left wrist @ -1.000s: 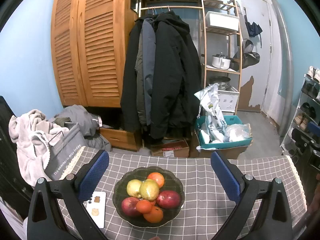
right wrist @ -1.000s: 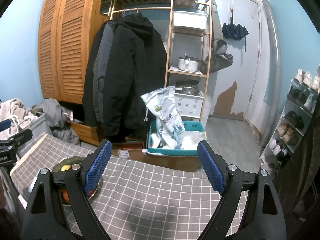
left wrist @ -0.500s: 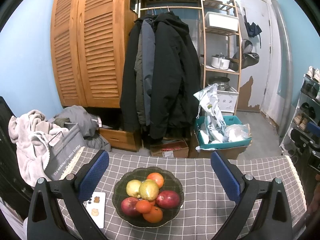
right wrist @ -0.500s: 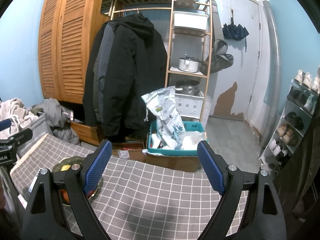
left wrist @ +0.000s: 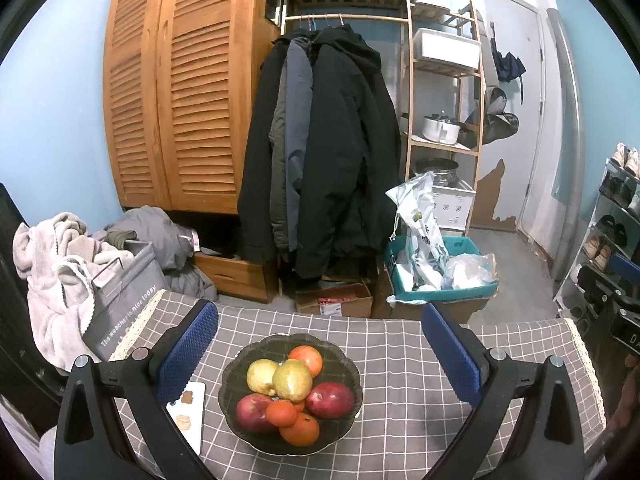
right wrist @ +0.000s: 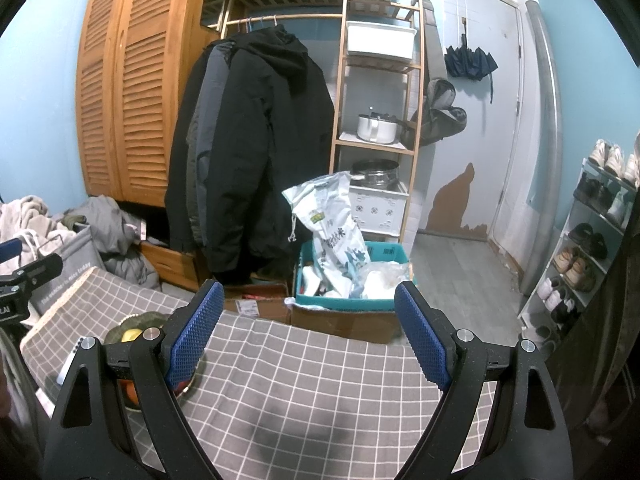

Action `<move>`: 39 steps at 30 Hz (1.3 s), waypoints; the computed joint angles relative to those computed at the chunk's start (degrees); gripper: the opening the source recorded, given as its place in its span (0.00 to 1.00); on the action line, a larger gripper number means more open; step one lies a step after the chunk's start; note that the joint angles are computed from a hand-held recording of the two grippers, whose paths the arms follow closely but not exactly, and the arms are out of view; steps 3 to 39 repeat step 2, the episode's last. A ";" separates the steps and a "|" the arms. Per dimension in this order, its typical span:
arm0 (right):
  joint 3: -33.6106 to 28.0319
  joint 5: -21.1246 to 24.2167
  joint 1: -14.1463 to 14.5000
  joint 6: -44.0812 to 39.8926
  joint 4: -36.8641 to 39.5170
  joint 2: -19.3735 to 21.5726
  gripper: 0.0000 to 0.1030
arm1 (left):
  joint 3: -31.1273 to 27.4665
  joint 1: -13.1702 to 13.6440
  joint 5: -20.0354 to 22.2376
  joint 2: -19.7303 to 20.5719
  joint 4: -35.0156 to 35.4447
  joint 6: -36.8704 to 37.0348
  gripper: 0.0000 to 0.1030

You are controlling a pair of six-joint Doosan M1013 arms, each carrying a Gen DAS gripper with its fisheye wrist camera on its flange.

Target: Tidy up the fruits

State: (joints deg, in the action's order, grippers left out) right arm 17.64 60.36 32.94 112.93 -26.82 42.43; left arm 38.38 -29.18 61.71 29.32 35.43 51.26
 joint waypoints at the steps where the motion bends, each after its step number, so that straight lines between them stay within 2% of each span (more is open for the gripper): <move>1: 0.13 -0.05 -0.07 -0.07 0.00 -0.06 0.84 | -0.05 0.01 0.02 0.02 -0.03 -0.01 1.00; 39: -0.10 0.09 -0.01 -0.04 -0.05 0.07 0.84 | -0.13 0.03 0.15 0.06 -0.22 0.05 1.00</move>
